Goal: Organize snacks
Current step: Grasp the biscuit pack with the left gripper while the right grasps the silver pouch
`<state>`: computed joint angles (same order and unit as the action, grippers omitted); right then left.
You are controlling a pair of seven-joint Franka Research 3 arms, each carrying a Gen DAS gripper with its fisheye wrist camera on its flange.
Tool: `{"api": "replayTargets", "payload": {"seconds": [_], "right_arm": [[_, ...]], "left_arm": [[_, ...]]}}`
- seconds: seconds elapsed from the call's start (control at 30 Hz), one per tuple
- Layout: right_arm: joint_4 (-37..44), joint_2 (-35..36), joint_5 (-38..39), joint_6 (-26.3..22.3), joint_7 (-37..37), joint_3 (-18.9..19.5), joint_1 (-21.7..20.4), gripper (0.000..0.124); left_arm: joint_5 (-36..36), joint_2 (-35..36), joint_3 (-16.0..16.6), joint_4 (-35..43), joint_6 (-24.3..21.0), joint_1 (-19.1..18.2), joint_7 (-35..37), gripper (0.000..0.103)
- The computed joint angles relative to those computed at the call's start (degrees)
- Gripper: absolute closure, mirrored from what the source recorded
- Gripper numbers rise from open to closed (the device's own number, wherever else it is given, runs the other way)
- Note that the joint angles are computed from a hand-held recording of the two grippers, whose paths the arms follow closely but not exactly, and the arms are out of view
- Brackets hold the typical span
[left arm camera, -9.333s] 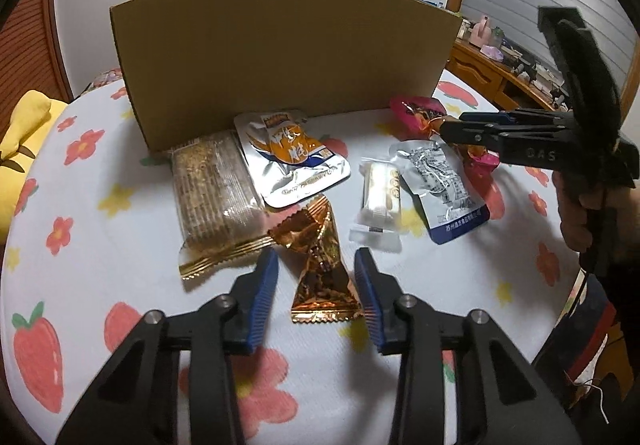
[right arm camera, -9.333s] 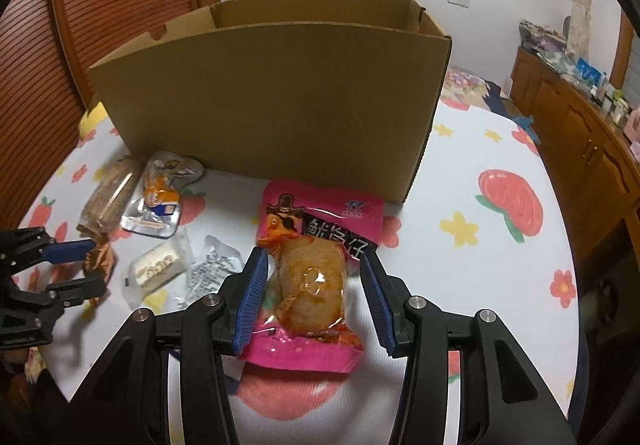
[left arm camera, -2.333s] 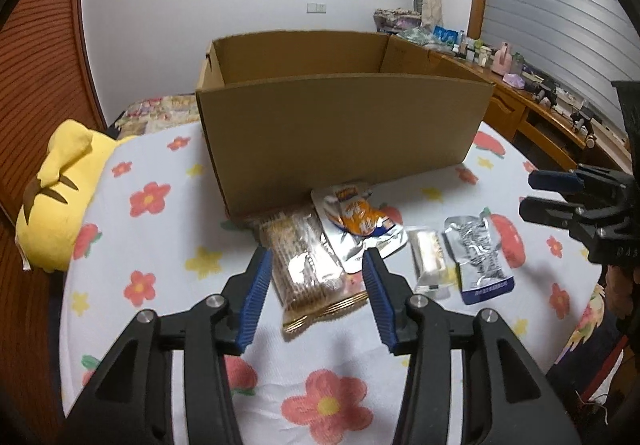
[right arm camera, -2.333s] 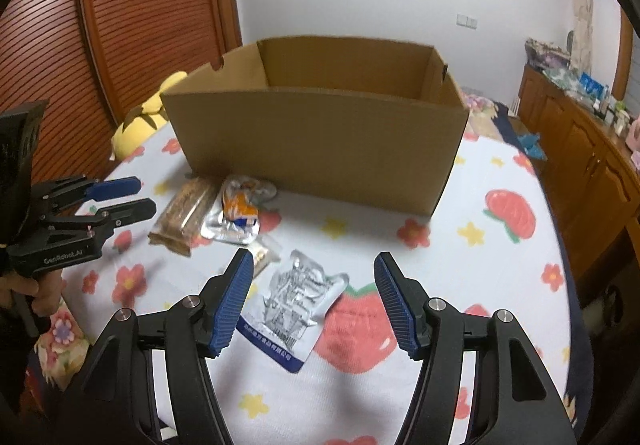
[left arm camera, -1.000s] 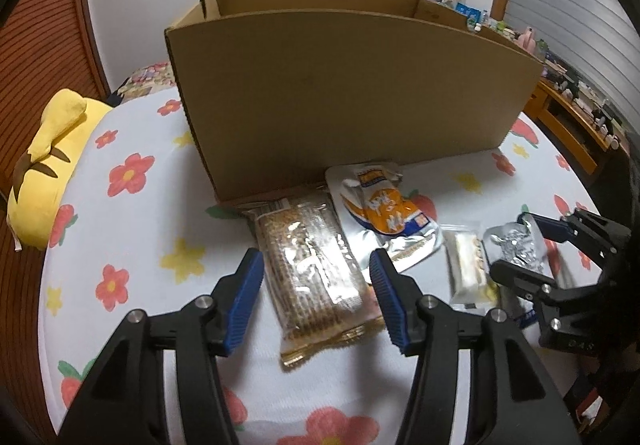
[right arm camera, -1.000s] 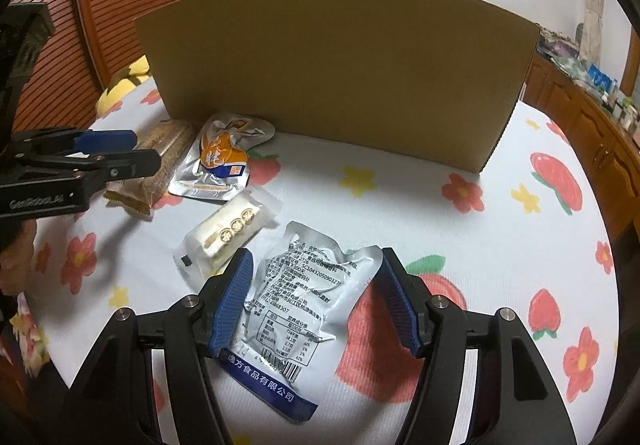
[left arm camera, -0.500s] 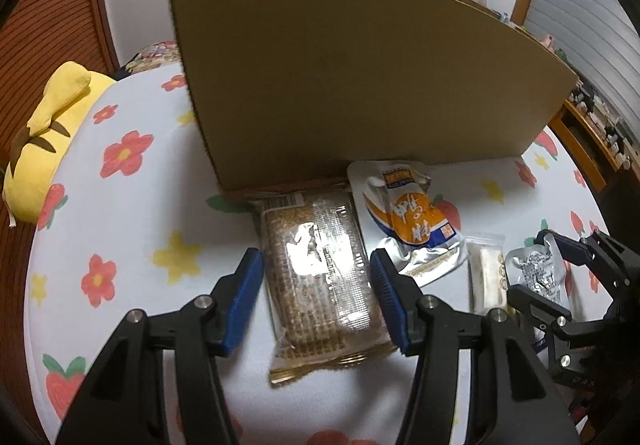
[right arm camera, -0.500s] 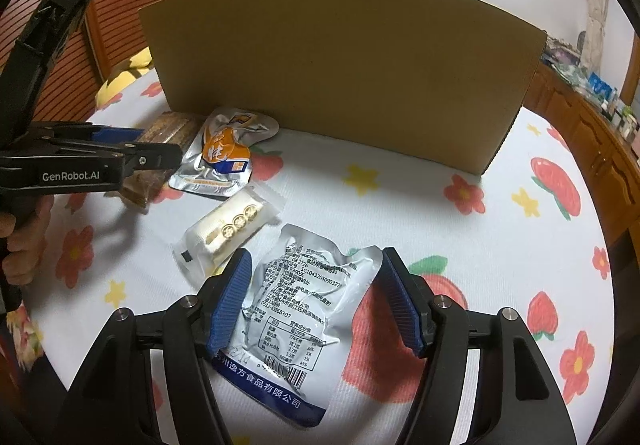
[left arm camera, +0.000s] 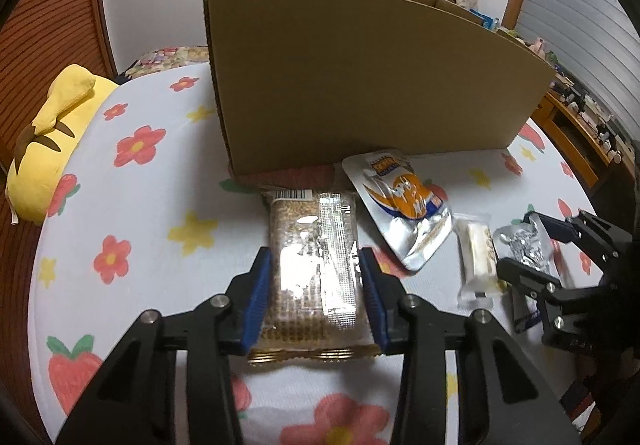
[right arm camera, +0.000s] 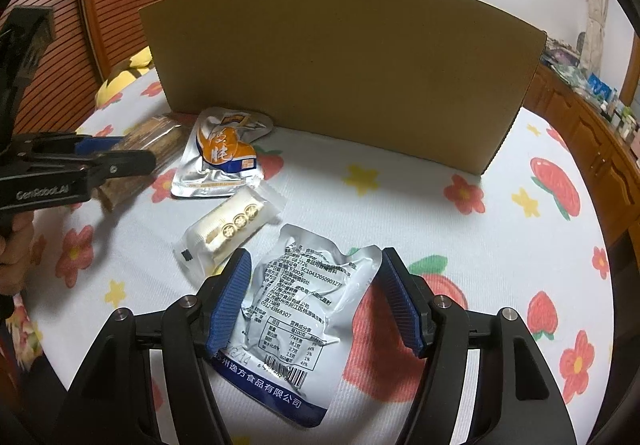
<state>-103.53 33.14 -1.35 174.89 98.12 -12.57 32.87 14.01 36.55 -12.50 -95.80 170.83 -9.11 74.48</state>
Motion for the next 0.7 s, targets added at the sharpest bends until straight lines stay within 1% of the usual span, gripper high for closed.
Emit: {"api": "replayTargets", "payload": {"seconds": [0.27,0.33,0.4,0.53,0.67,0.7], "right_arm": [[0.04,0.04,0.09,-0.02,-0.05,-0.05,0.06,0.056],[0.05,0.05,0.11,-0.02,-0.07,-0.02,0.05,0.056],[0.06,0.07,0.08,-0.02,-0.03,-0.12,0.13,0.056],[0.11,0.09,0.08,-0.06,-0.04,-0.11,0.13,0.056],[0.10,0.09,0.06,-0.06,0.00,-0.15,0.17,0.056],[0.10,0.09,0.06,-0.06,0.00,-0.15,0.16,0.056]], "left_arm": [[2.60,-4.26,3.70,-6.54,5.41,-2.05,-4.27,0.063],[3.51,-5.29,5.48,-8.11,7.21,-3.18,-6.13,0.063],[4.42,-5.93,6.44,-9.09,8.45,-3.74,-7.33,0.063],[5.13,-7.19,5.37,-11.02,10.05,-2.67,-8.03,0.063],[5.74,-8.35,5.40,-12.62,11.57,-2.71,-8.60,0.063],[5.80,-8.65,4.91,-13.09,12.02,-2.31,-8.52,0.063]]}}
